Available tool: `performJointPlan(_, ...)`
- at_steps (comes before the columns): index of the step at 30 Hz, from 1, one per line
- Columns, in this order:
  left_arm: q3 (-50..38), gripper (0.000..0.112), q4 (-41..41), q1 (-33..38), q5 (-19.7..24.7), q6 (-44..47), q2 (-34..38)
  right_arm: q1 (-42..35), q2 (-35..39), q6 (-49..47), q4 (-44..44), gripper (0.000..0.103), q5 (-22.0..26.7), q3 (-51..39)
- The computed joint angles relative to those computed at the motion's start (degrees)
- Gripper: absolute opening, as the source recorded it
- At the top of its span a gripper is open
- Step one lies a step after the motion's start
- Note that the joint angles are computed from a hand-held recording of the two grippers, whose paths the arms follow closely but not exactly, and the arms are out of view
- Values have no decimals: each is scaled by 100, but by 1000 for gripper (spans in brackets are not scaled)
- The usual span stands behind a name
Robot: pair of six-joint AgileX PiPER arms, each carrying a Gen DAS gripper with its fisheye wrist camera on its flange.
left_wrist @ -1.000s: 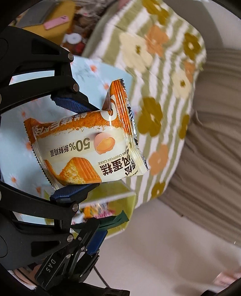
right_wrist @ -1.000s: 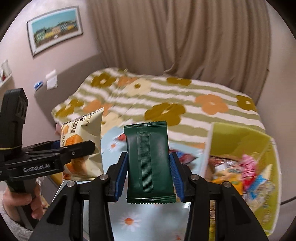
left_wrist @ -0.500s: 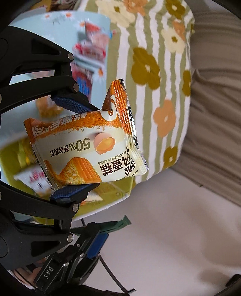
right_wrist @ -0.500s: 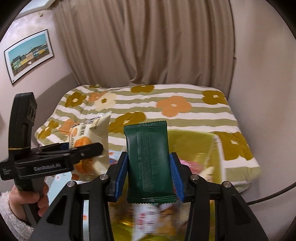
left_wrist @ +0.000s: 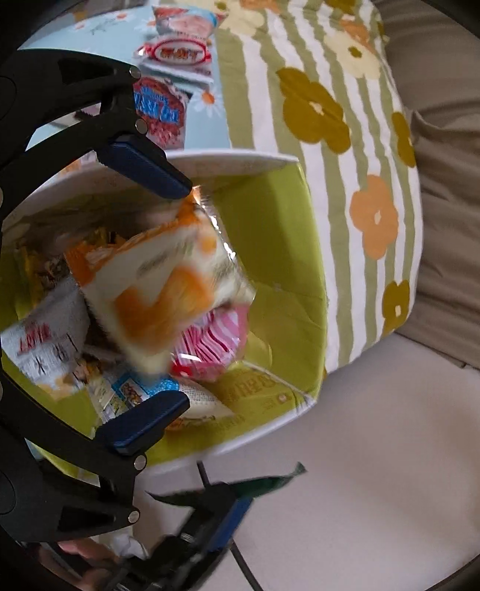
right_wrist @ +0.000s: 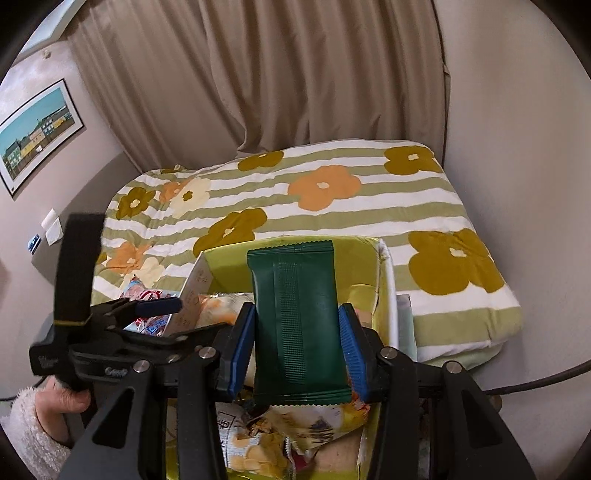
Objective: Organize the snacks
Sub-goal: 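Carry the cake bag and green bar over the box and open both tools, then move both tools back from the box toward the remaining snacks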
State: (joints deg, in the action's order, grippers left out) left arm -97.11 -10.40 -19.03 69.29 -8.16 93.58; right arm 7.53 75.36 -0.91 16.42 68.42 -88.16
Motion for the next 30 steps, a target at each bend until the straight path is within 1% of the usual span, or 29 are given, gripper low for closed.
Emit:
performJointPlan(2, 178, 103, 264, -70, -3, -84, -112, -80, 29, -28, 69, 41, 35, 15)
performJointPlan(7, 678, 103, 253, 36, -204, -82, -515, -30, 134, 27, -6, 41, 74, 27)
performJointPlan(12, 852, 103, 549, 36, -176, -132, -815, 152, 309, 149, -81, 41, 85, -94)
performJointPlan(19, 1041, 103, 664, 147, -224, -106, -1198, 335, 770, 402, -157, 41, 96, -446)
performJointPlan(20, 1068, 103, 685, 158, -220, -118, -1258, 354, 831, 445, -170, 43, 98, -472)
performJointPlan(21, 1090, 103, 635, 207, -214, -87, -1318, 380, 847, 496, -204, 46, 112, -482)
performJointPlan(22, 1103, 103, 606, 236, -215, -78, -1361, 392, 814, 525, -230, 59, 81, -443)
performJointPlan(23, 1146, 103, 626, 254, -210, -89, -1441, 395, 719, 516, -227, 82, 5, -346)
performJointPlan(24, 1177, 103, 678, 245, -199, -115, -1490, 392, 613, 468, -211, 103, -51, -246)
performJointPlan(26, 1238, 103, 863, 189, -164, -240, -1588, 434, 459, 388, -302, 103, -127, -101)
performJointPlan(28, 1292, 103, 869, 195, -147, -292, -1664, 534, 241, 328, -484, 103, -301, 137)
performJointPlan(29, 1301, 103, 876, 182, -134, -327, -1684, 507, 125, 209, -419, 103, -388, 278)
performJointPlan(30, 1324, 103, 893, 175, -115, -371, -1725, 432, 69, 92, -274, 103, -371, 346)
